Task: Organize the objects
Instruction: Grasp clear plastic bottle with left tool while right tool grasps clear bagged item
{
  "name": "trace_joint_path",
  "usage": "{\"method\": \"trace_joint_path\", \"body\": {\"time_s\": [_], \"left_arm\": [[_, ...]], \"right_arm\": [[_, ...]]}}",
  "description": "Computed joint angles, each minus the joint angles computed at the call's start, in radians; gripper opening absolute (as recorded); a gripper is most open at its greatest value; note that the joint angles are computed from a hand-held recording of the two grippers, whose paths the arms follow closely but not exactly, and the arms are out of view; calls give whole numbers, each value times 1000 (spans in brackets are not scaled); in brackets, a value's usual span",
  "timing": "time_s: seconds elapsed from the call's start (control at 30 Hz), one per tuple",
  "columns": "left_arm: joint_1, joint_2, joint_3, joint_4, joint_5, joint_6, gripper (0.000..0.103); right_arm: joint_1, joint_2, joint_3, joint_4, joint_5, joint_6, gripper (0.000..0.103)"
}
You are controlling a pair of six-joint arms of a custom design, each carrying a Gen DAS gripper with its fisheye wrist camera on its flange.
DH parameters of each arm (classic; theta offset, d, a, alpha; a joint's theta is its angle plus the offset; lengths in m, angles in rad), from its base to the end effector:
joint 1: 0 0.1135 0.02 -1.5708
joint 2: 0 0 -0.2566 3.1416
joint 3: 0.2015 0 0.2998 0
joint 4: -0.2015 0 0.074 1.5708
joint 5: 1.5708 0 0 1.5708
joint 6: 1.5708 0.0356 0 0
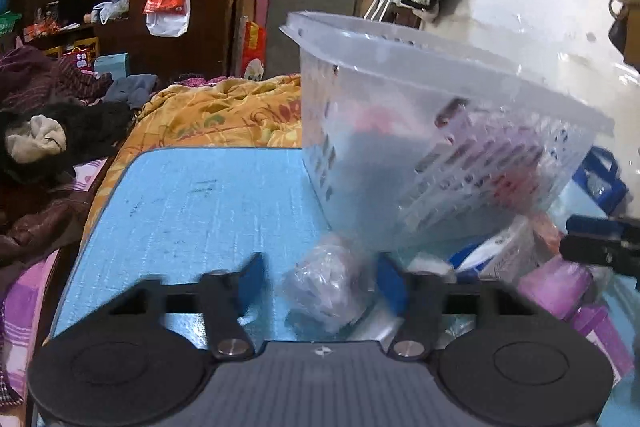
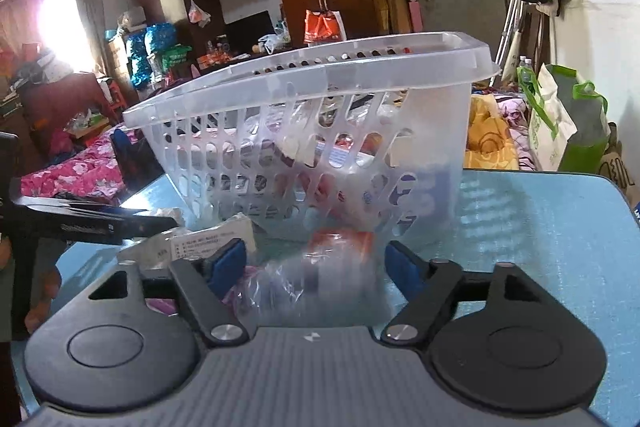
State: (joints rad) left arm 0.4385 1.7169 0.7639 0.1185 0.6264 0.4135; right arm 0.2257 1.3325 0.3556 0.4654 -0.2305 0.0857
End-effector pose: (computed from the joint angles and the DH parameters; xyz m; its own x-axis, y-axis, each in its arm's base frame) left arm 0.3216 0.1278 0.0865 -0.6093 0.0738 -0.7895 0.2810 0.9511 -0.1279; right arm 0.2597 0.0680 0.0998 -0.5106 -0.0317 -0.8592 -0.3697 0.9103 0.1861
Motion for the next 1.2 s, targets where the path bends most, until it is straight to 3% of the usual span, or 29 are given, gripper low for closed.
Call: {"method": "trace_joint_path", "body": {"time_s": [0.23, 0.37, 0.5, 0.63, 0.7, 0.77, 1.03, 1.2], "left_arm": [[0, -34, -53, 58, -13, 12, 48], [0, -53, -82, 93, -21, 8, 46], [0, -67, -100, 123, -22, 1, 46], [3, -67, -99, 121, -15, -4, 46], [7, -62, -92, 117, -6, -11, 46], [12, -68, -104, 139, 2, -23, 46], [110, -151, -204, 238, 192, -76, 46], [174, -207, -276, 284, 321, -87, 46]], "right_arm": [[5, -141, -78, -37, 47, -46, 75], [13, -317, -158, -170, 45, -67, 85], [20, -355, -164, -249, 54, -46, 86], [71, -272, -128, -242, 111, -54, 86], [98, -256, -122, -241, 152, -60, 71], [96, -268, -140, -225, 157, -61, 71], [106, -482, -302, -103, 204, -35, 70], [127, -523, -331, -71, 242, -34, 70]]}}
